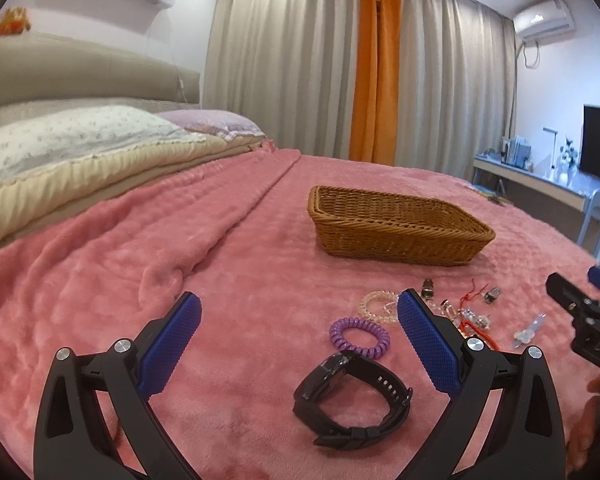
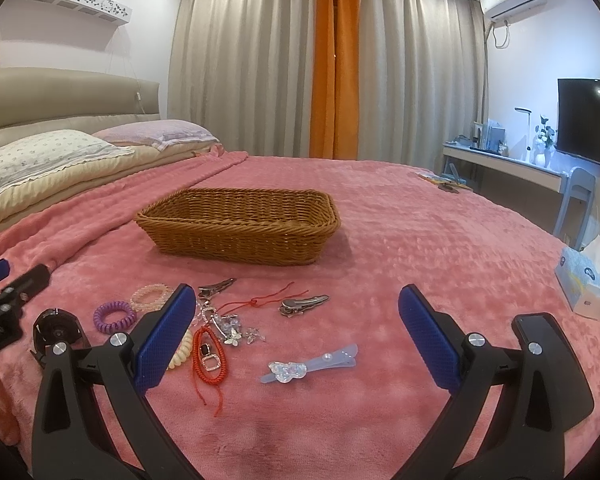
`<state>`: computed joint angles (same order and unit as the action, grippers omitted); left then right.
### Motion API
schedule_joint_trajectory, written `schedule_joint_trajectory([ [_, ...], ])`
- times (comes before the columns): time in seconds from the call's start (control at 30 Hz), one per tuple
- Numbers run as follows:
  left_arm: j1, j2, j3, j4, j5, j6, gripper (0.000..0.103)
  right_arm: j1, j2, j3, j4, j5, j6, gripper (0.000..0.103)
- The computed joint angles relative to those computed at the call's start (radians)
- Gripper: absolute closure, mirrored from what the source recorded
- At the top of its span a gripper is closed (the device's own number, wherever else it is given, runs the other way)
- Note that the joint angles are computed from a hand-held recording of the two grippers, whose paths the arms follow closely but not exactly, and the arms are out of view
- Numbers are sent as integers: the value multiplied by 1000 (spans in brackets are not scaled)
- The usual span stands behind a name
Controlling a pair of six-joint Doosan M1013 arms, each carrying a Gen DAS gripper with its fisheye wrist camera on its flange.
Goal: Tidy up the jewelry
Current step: 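Grasp the black watch with the left tool while the right tool grasps the cream coil tie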
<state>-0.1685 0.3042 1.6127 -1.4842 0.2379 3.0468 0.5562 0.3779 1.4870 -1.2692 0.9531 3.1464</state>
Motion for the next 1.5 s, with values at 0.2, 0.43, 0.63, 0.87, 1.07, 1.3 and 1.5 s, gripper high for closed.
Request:
schedule_joint_trajectory([
  [0.2,70,18,-74,331,230,-466,8,-10,-5,-5,58,-19,-41,6],
  [0.43,69,26,-148,754,362,-750,22,-9,-5,-27,164,-23,-164,7],
  [0.63,71,54,-191,802,482,-756,38,-23,-26,-22,361,-109,-303,30],
  [0.87,75,76,-207,754,535,-713,49,-55,0,-86,721,-200,-575,51],
  [1.07,71,99,-245,779,599,-715,60,-84,74,-195,942,-105,-710,68],
  [1.3,67,118,-267,794,631,-715,60,-110,122,-264,1013,-59,-711,68],
  [1.5,70,142,-297,788,670,-730,61,-109,168,-333,972,11,-711,69],
])
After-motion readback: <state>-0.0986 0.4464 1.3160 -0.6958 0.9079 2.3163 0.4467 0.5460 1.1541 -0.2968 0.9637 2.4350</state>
